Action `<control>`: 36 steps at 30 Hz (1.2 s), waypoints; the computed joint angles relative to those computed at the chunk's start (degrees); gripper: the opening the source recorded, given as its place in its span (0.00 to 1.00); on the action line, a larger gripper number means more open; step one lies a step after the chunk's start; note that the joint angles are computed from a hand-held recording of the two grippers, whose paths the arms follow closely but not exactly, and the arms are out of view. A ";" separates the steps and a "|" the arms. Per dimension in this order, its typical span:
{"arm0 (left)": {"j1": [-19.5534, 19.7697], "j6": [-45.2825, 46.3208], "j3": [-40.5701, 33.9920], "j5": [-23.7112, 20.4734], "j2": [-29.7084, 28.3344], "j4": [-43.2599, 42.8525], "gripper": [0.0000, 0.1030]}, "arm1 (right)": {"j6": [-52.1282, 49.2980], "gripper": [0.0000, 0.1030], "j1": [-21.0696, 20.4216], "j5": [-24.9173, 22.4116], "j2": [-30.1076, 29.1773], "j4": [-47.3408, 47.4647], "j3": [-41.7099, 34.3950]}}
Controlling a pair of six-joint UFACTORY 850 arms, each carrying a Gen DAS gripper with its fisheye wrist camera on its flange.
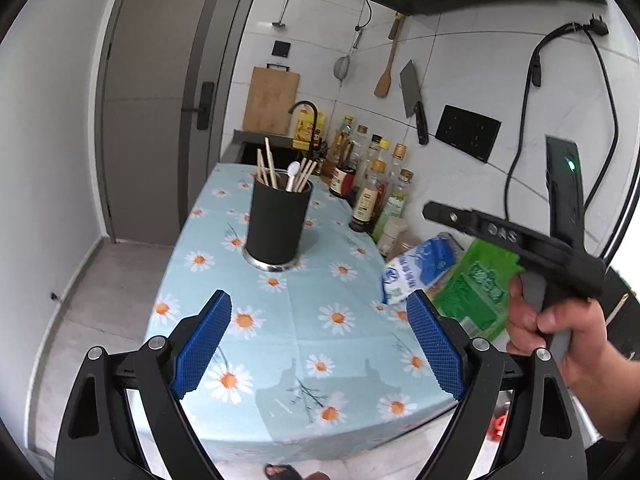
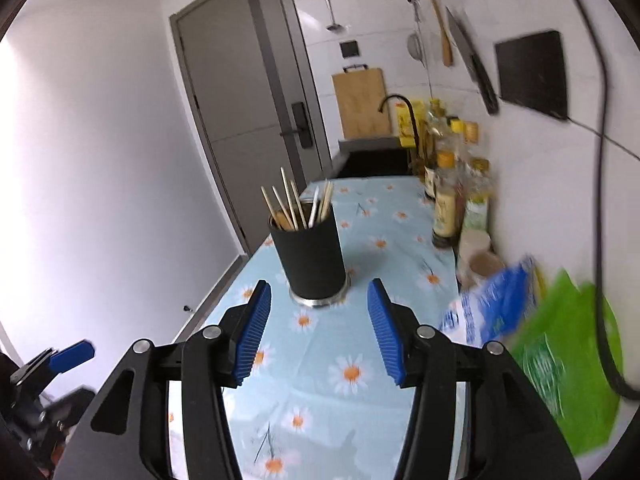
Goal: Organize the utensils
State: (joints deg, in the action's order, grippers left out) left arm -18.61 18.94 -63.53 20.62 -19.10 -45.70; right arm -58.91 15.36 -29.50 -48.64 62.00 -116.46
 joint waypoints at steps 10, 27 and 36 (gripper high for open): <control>-2.76 14.72 0.89 0.51 1.23 -15.04 0.84 | -9.69 0.59 -0.71 -1.83 8.83 4.19 13.48; -5.62 15.41 3.71 2.57 4.74 -17.27 0.84 | -16.99 0.72 -1.45 -1.55 17.90 8.82 27.60; -5.93 19.78 2.17 3.64 3.19 -19.02 0.79 | -20.23 0.72 -1.14 -0.96 18.38 10.95 27.87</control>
